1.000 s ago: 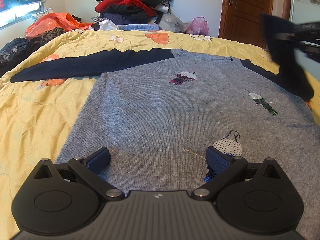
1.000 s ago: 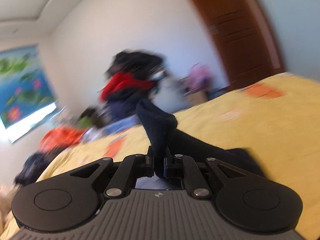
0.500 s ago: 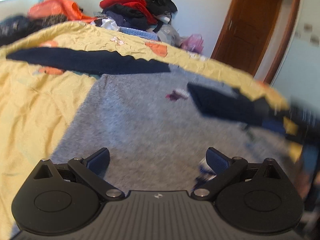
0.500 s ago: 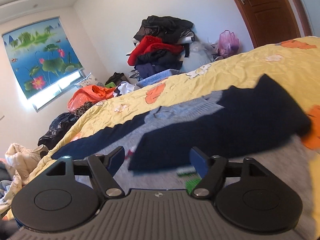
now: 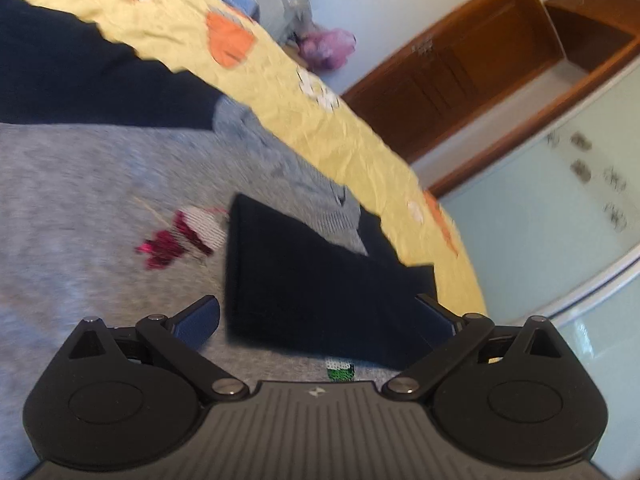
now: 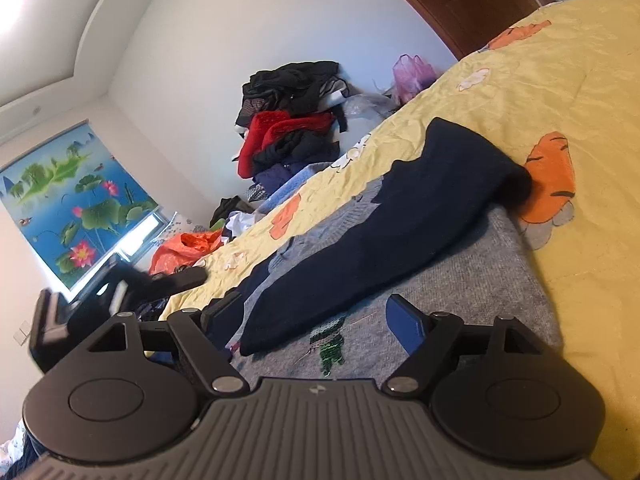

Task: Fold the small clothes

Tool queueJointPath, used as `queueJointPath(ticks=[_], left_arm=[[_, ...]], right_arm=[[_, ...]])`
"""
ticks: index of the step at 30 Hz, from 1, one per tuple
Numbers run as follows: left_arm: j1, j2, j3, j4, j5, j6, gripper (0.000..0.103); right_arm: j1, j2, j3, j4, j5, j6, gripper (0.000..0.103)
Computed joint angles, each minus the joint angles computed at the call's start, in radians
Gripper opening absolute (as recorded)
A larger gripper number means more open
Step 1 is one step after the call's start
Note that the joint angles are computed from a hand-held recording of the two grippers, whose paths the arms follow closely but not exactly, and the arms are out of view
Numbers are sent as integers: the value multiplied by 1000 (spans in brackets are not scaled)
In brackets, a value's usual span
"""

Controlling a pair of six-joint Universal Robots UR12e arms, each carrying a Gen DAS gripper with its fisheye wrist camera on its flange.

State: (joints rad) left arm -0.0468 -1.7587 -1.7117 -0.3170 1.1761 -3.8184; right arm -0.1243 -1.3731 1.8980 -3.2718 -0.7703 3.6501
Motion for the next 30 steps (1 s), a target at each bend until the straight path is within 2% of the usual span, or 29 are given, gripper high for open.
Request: queueJointPath(ticks=[1,2,3,5,6,8,10,11,12,14,16,18,21,24,25,26,28,30], left_arm=[[-4,-5,13,-40,1,25,77],[-12,-13,32,-87,18,51,60],[-17,-19,44,-120,35,73,55],[-26,-30,50,-111,67,92,48],[-34,-34,56,-118,97,110,32],[-47,-44,85,-172,157,151,9],[-60,-46,105,-196,225,213,6],[-74,-47,118,-201,296,269,6],[-88,-45,124,-186,365,333,6],[-91,-37,119,-125,426,407,6],[-85,-30,111,-86,482,428,5],[-70,-21,101,-84,528,423,5],[-39,-9,78,-128,548,387,5],[-25,-9,51,-169,548,386,5],[-21,-9,33,-148,538,391,5],[-22,-9,9,-85,542,403,5],[-27,-8,-16,-17,558,426,5],[-26,-8,-34,26,550,400,5]], right_arm=[[-1,3,-2,-3,4,6,81],[-1,6,-4,-6,8,14,81],[-3,7,-4,-8,13,22,81],[-8,7,-2,-13,23,30,81],[-9,7,-1,-13,23,29,81],[-9,6,1,-13,23,26,81],[-9,8,0,-15,21,29,81],[-8,8,0,-18,18,30,81],[-8,8,1,-19,16,30,81],[-8,8,2,-20,16,27,81],[-8,9,2,-21,16,26,81],[-7,10,1,-21,17,26,81],[-7,11,-2,-15,18,21,81],[-6,9,-3,-7,17,11,81],[-6,9,-3,-3,17,9,81],[-5,8,-3,2,14,4,81],[-1,0,-3,26,-4,-19,81],[5,-10,-16,72,-15,-84,81]])
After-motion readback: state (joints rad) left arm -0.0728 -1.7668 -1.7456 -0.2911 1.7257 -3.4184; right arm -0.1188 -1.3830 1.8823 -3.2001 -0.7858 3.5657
